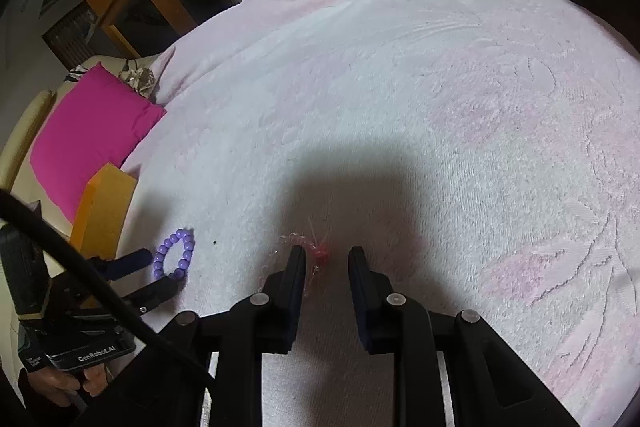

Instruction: Organize jewelry

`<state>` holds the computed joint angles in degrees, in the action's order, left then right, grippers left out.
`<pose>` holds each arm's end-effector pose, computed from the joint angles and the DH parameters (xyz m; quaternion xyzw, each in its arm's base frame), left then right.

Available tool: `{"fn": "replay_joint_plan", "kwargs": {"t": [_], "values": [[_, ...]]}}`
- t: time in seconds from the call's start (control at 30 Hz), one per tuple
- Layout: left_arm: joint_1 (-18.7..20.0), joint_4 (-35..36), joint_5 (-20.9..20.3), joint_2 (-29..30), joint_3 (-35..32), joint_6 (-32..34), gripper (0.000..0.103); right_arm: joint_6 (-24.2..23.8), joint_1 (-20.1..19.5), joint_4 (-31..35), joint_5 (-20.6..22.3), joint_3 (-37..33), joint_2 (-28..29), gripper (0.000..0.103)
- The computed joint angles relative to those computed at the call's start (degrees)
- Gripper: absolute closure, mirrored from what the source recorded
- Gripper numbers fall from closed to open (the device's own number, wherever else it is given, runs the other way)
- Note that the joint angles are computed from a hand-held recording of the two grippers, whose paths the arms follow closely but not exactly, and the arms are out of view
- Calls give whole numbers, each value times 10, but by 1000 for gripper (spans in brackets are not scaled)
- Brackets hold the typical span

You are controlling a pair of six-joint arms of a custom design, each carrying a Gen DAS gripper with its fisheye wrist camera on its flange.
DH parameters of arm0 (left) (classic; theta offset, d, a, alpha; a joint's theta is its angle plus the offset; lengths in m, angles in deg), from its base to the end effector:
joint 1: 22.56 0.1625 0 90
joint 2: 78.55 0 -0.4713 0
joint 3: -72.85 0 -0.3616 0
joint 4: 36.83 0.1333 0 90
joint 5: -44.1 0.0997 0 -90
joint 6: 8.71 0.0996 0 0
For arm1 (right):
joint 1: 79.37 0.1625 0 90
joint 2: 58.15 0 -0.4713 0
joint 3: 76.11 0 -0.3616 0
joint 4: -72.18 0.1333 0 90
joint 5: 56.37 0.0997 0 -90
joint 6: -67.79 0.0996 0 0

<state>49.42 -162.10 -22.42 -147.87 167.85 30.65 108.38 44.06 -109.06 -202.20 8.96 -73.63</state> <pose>-0.0229 -0.6296 0.3733 0.4535 0.8640 -0.0429 0.2144 0.4246 -0.5508 -0.0658 -0.1419 -0.8607 0.4093 0.2673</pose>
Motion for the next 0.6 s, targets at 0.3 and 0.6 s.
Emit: {"fn": "replay_joint_plan", "kwargs": {"t": [0.3,0.6], "values": [[0,-3,-12,3,6,-11,37,16,-3,-23,11,14,-4,77],[13,0,-50,6,-10,-37,53,-22,5,-23,-8,-18,16,50]]}}
